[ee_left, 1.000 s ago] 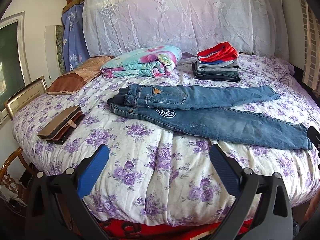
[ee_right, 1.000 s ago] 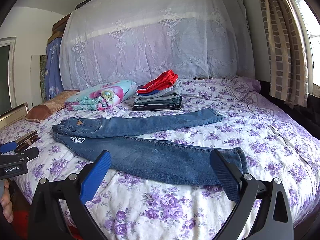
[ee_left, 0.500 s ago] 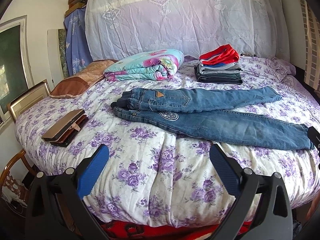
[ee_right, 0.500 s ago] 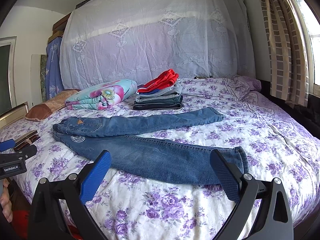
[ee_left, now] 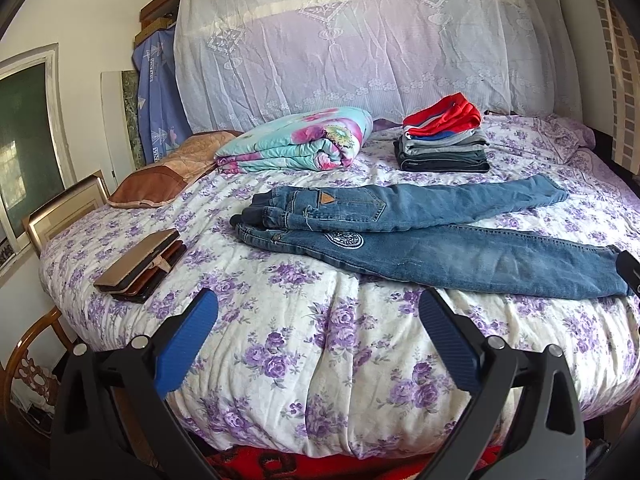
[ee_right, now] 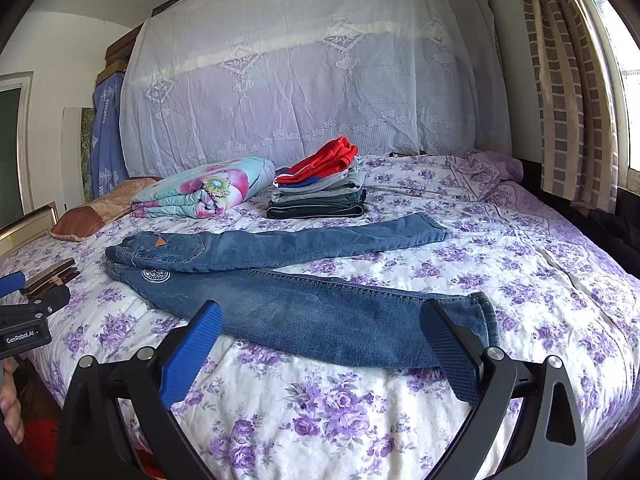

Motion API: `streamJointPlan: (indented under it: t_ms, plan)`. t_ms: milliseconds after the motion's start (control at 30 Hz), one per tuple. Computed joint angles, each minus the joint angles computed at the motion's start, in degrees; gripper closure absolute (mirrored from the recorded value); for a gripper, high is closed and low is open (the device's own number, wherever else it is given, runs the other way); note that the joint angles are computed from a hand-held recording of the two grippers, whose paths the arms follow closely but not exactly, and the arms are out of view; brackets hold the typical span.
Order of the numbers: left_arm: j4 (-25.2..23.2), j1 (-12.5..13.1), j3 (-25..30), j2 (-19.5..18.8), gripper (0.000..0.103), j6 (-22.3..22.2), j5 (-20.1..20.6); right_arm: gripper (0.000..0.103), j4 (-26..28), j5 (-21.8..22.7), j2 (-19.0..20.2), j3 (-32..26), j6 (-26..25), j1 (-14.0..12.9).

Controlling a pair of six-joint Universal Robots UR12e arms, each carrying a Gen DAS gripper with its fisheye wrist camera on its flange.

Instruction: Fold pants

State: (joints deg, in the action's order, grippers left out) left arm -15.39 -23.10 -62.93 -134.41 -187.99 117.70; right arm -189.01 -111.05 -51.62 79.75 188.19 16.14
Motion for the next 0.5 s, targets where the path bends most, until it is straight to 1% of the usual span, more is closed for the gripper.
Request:
streamJointPlan:
  t_ms: [267, 500]
  plan:
    - [1.4, -0.3, 0.0, -0.1, 0.005, 1.1, 1.4, 0.003, 0.1, 0.1, 0.0, 0.0, 0.0, 0.0]
    - [0.8, -0.3, -0.1, 0.0, 0.005, 0.8, 0.6, 0.003, 0.2, 0.0, -0.1, 0.0, 0.0, 0.0]
